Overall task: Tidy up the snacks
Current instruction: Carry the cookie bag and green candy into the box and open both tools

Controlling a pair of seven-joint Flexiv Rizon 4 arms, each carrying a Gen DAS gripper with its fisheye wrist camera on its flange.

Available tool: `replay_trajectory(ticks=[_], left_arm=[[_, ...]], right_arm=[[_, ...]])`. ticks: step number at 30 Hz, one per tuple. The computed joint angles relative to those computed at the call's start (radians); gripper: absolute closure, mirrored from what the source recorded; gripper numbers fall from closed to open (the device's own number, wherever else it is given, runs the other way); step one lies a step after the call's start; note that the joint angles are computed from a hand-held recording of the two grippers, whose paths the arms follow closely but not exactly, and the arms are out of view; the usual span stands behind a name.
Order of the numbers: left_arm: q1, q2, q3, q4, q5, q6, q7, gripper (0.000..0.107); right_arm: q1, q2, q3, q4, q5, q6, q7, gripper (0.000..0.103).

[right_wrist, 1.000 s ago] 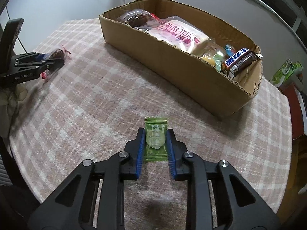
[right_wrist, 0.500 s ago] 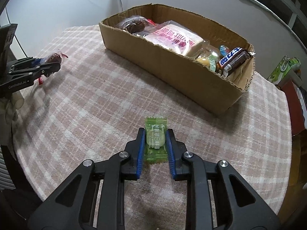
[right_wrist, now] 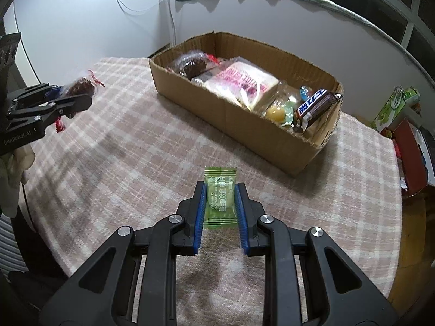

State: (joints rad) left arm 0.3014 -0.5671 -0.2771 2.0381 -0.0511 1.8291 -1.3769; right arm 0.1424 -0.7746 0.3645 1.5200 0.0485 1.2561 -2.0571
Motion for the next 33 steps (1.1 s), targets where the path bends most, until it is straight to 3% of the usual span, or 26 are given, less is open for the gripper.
replay_trajectory(ticks=[14,23,33], left_arm=[[0.032,-0.026,-0.06,-0.076,-0.001,-0.014,0.011,0.073],[-0.01,-0.058,-0.039,-0.174,-0.032,-0.051,0.05,0.073],[-0.082,-0.128,0.008,-0.324,-0.106,-0.118,0.119,0.073]], right_arm=[[-0.017,-0.003,0.024,-0.082,0.03,0.016,-0.016,0.081],[-0.003,-0.034,0.008,-0.18,0.03,-0.008,-0.011,0.081],[0.025,-0.125,-0.021,-0.373,0.037,-0.096,0.01,0.081]])
